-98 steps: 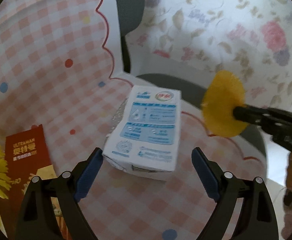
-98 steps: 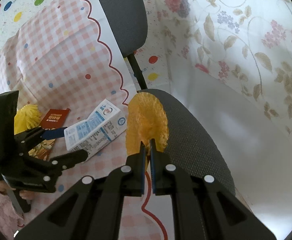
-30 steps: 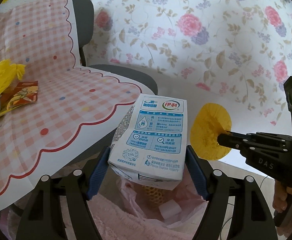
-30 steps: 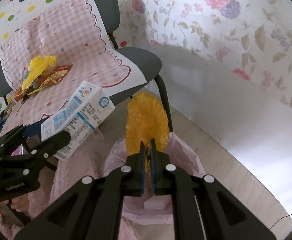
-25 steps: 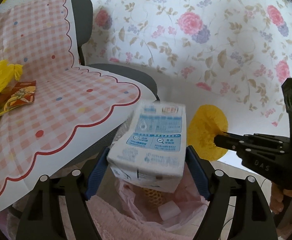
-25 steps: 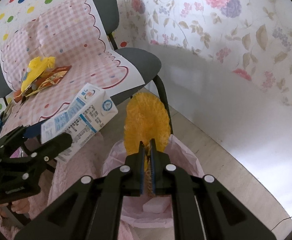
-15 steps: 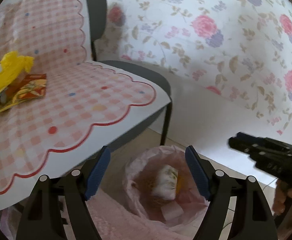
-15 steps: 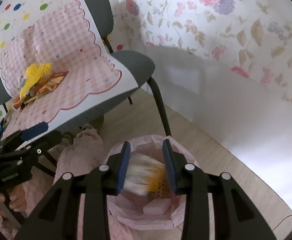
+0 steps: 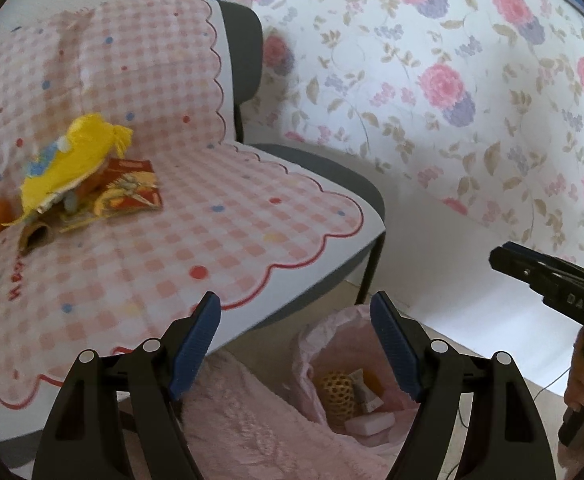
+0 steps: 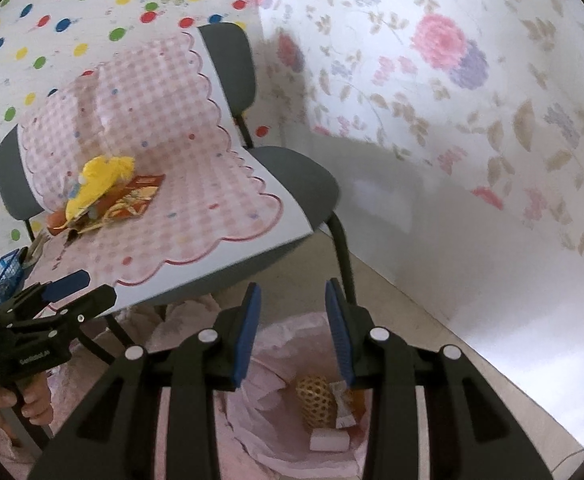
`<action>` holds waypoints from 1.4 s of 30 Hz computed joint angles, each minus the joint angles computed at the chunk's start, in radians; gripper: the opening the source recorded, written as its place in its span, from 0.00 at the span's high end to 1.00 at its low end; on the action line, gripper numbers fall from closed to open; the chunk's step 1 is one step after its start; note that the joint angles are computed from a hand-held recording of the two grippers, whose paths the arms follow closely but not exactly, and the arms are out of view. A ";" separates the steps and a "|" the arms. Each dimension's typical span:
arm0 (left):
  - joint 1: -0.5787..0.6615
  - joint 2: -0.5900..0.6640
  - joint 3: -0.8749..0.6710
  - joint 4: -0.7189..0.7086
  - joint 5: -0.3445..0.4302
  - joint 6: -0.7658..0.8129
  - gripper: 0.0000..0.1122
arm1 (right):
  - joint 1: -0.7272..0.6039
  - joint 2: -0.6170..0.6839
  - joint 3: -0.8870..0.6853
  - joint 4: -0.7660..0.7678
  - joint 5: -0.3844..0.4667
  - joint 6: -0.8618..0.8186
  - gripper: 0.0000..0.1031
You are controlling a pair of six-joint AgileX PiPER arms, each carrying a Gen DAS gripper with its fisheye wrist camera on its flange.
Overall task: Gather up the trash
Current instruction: 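Move both grippers back to the yellow mesh package on the seat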
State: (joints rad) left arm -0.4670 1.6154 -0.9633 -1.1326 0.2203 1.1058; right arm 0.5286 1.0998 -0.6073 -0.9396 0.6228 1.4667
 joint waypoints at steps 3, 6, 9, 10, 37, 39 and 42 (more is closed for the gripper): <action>0.039 -0.039 0.013 0.019 -0.005 -0.002 0.31 | 0.004 0.053 -0.053 0.003 -0.022 -0.026 0.68; 0.088 -0.061 0.010 0.074 0.014 -0.052 0.28 | 0.002 0.114 -0.112 0.005 -0.055 -0.063 0.68; 0.137 -0.074 0.005 0.122 0.026 -0.094 0.24 | -0.003 0.180 -0.181 0.022 -0.093 -0.112 0.65; 0.153 -0.076 -0.003 0.192 0.024 -0.160 0.24 | -0.003 0.200 -0.201 0.026 -0.102 -0.126 0.64; 0.523 0.173 -0.402 0.930 0.158 -0.907 0.21 | -0.044 0.935 -1.168 0.765 -0.097 -0.999 0.19; 0.533 0.208 -0.452 0.952 0.170 -0.935 0.21 | -0.055 1.012 -1.289 0.849 -0.062 -1.069 0.15; 0.541 0.268 -0.537 1.024 0.192 -1.015 0.21 | -0.065 1.159 -1.536 0.907 0.049 -1.112 0.15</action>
State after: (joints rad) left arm 0.0742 1.8832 -1.5006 -0.1088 0.4125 0.0906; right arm 0.4640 2.2590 -2.1431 -0.0330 0.6715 0.3548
